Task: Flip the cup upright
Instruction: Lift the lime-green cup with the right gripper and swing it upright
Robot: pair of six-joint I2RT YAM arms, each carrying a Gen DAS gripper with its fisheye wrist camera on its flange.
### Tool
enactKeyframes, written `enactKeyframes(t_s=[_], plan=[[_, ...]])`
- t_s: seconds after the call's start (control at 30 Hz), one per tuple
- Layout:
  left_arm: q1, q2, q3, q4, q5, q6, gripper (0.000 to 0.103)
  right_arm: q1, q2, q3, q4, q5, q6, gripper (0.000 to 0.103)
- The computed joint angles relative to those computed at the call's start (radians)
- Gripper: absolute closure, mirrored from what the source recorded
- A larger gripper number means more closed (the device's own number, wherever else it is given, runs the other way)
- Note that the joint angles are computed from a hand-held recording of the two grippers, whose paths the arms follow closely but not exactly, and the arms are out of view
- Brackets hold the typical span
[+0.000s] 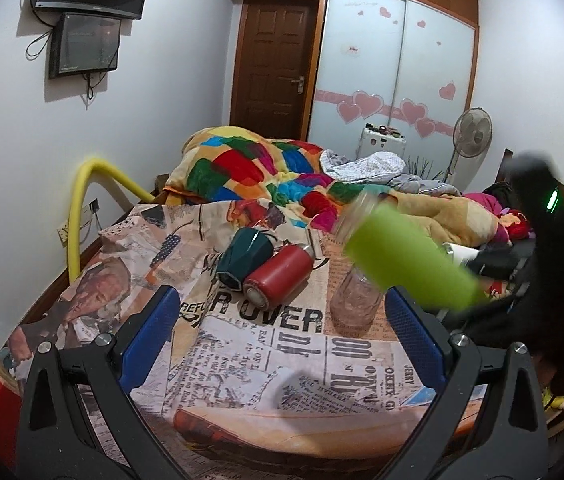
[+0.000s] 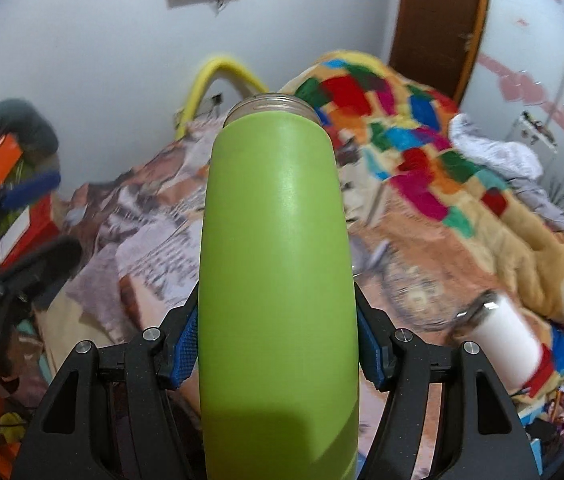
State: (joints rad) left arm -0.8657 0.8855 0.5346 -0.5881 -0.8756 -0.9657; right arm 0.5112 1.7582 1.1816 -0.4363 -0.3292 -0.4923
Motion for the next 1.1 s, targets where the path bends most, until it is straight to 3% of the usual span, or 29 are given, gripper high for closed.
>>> enactKeyframes(t_s=[0.33,0.7,0.83,0.93,1.1], plan=[[0.079,-0.012,-0.09,0.057,0.09,0.011,0.0,0.065,0.374,0.119,0.067,0.125,0.013,0.041],[0.186,0.045,-0.17,0.204,0.254,0.036,0.0,0.069,0.483,0.219,0.049,0.164,0.003,0.041],[0.212,0.081,-0.167,0.24,0.309,0.049,0.0,0.065,0.419,0.166,0.054,0.15,0.019,0.041],[0.24,0.116,-0.153,0.267,0.343,0.081,0.0,0.031,0.254,-0.001,0.09,0.083,0.027,0.041],[0.342,0.282,-0.113,0.391,0.547,0.132,0.0,-0.093,0.003,-0.185,0.143,-0.015,0.042,0.037]])
